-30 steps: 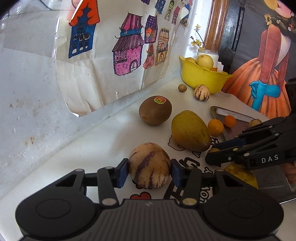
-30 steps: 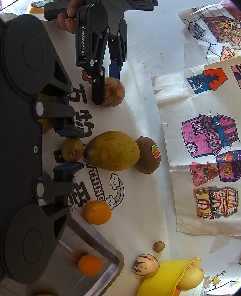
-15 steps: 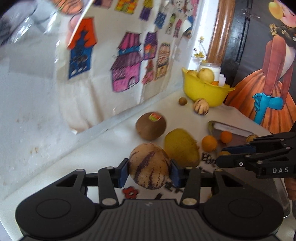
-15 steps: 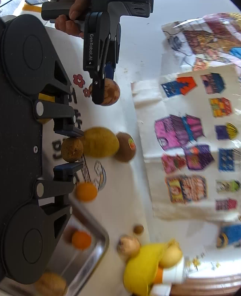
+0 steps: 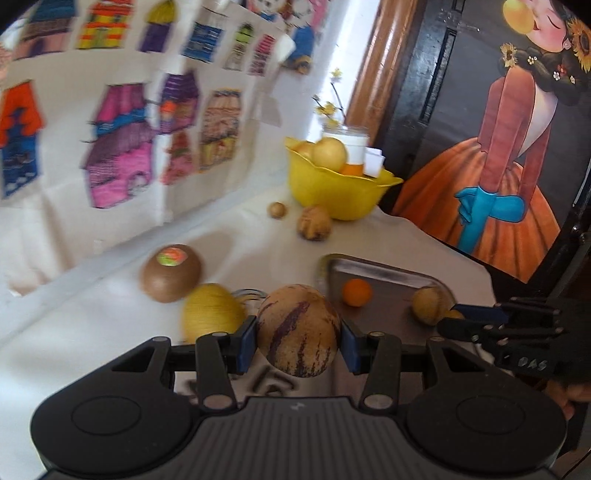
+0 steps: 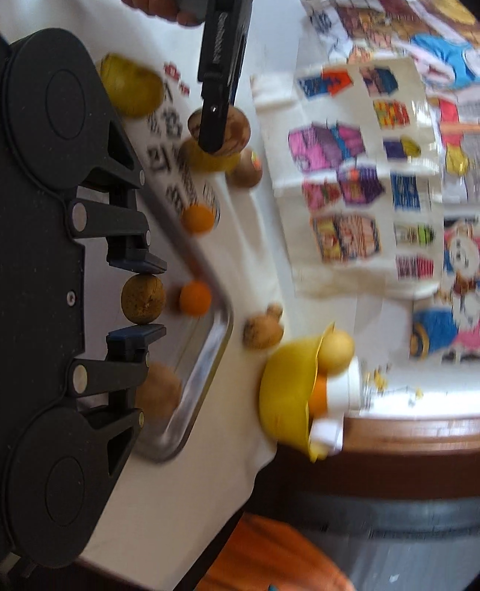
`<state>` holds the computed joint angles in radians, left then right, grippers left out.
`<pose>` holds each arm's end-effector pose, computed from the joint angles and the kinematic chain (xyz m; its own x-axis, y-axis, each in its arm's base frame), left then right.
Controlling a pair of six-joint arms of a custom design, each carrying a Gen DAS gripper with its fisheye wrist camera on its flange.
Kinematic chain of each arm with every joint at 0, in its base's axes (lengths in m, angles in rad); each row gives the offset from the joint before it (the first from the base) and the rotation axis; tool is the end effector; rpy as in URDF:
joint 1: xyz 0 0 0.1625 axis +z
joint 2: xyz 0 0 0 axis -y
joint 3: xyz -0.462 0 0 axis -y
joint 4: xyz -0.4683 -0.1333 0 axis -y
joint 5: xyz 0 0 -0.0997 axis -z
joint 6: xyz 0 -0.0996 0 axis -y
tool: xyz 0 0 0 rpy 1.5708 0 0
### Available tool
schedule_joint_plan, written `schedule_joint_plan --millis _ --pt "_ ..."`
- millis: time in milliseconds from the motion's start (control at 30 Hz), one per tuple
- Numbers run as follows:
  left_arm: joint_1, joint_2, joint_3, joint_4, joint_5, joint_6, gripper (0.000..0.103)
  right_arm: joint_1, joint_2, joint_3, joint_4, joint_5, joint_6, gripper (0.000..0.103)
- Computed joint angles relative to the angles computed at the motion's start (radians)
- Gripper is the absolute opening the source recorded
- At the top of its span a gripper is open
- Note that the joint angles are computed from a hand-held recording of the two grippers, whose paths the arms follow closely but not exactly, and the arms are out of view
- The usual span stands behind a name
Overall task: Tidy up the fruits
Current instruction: 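Carry the melon in the left tool while the right tool carries the brown fruit to the tray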
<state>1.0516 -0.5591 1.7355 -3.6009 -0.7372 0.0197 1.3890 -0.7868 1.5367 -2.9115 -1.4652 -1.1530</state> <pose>-0.1614 -0.6997 0.0064 -0.8539 -0.1397 -0.5013 0.3430 0.5734 -0.7440 -0.0045 -0.8196 0.1437 -0.5384 -0.6970 0.4736 -0.8427 0.4430 -0.3060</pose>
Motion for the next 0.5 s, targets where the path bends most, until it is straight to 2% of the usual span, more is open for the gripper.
schedule_joint_plan --millis 133,500 --pt "0.004 0.044 -0.074 0.051 -0.029 -0.030 0.050 -0.013 0.020 -0.022 -0.038 -0.018 0.009 0.032" --pt "0.019 0.141 -0.214 0.191 -0.040 -0.044 0.050 -0.022 0.066 -0.036 -0.137 -0.050 -0.021 0.031"
